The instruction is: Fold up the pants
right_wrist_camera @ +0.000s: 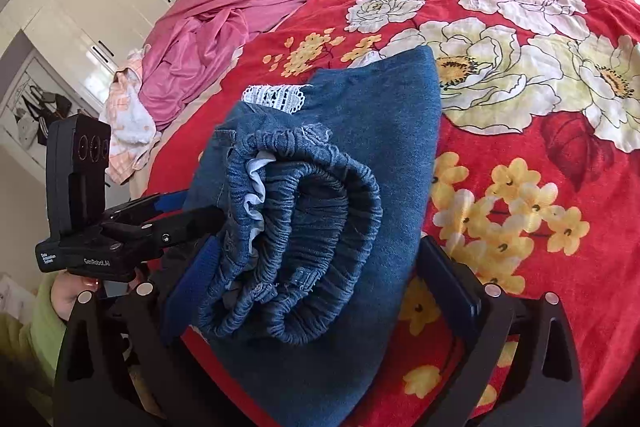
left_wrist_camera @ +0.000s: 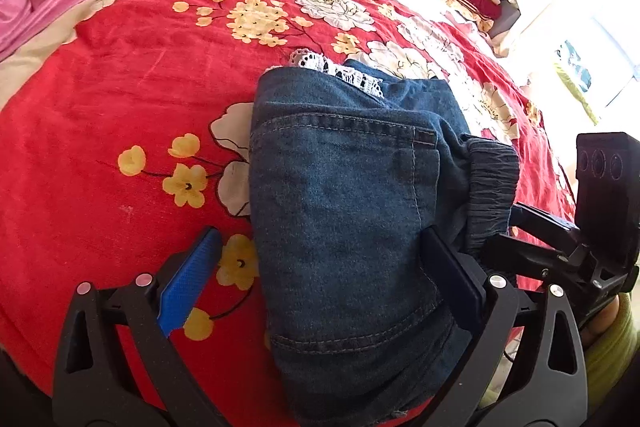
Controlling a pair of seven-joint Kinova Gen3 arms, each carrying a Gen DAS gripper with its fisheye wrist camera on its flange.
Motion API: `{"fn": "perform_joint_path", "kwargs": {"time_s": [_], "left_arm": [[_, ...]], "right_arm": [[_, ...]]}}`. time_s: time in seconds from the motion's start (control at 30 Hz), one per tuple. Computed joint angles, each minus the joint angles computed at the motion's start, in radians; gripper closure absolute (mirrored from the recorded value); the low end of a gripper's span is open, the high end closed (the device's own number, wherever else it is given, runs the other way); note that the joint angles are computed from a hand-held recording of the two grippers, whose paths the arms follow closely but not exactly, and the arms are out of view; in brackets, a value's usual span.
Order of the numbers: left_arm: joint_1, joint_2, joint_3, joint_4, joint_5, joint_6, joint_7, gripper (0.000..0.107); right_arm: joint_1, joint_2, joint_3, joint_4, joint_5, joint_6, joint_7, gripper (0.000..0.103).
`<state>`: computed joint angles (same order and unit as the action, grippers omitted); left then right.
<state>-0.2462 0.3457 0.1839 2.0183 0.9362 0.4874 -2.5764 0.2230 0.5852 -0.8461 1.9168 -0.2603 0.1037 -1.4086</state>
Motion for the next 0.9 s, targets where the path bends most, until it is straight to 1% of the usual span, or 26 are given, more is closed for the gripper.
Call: {"fn": "perform_joint_path", "kwargs": {"time_s": [0.07,0.1,0.13,0.17,0.2,0.23,0.27,0.43,0.47,0.6,0.67,0.83,0.9], "left_arm": [[-0.001,0.014,-0.002,-0.018,-0.004,0.019,0.01,0.016],[-0.007,0.018,0.001,-0.023,0.001,0.026,0.005,0.018],[-0.008,0.023,0.003,-0.029,0.002,0.032,0.002,0.022],[-0.011,0.028,0.004,-0.036,0.005,0.041,0.0,0.027],[-0.023,0.035,0.011,-0.042,0.021,0.056,-0.012,0.03],[-0.035,0.042,0.017,-0.046,0.04,0.073,-0.029,0.036],[-0.037,0.049,0.016,-0.052,0.051,0.087,-0.034,0.039],[-0.026,0.045,0.003,-0.051,0.087,0.11,-0.059,0.044],[-0.02,0.038,-0.002,-0.049,0.088,0.111,-0.06,0.046],[0.01,0.01,-0.022,-0.053,0.06,0.108,-0.034,0.046],[0.028,-0.001,-0.027,-0.053,0.045,0.095,-0.02,0.046],[0.024,-0.018,-0.027,-0.054,0.047,0.108,-0.022,0.046],[0.022,-0.025,-0.031,-0.059,0.052,0.12,-0.027,0.046]], "right_arm": [[-0.005,0.009,0.0,-0.01,0.011,0.004,0.011,0.007],[0.003,0.019,-0.013,-0.013,0.017,0.004,0.022,0.012],[0.008,0.026,-0.02,-0.015,0.021,0.003,0.03,0.02],[0.018,0.033,-0.033,-0.016,0.023,0.003,0.038,0.022],[0.028,0.044,-0.046,-0.018,0.026,0.002,0.047,0.026],[0.031,0.047,-0.051,-0.017,0.029,-0.001,0.053,0.029],[0.039,0.051,-0.062,-0.014,0.032,-0.006,0.059,0.03],[0.07,0.064,-0.103,-0.003,0.05,-0.026,0.071,0.04],[0.072,0.062,-0.107,0.0,0.055,-0.032,0.069,0.041],[0.071,0.045,-0.112,0.008,0.079,-0.046,0.052,0.042],[0.054,0.027,-0.094,0.008,0.09,-0.049,0.039,0.042],[0.05,0.008,-0.093,0.013,0.116,-0.059,0.019,0.044],[0.058,0.005,-0.104,0.014,0.129,-0.067,0.014,0.044]]}}
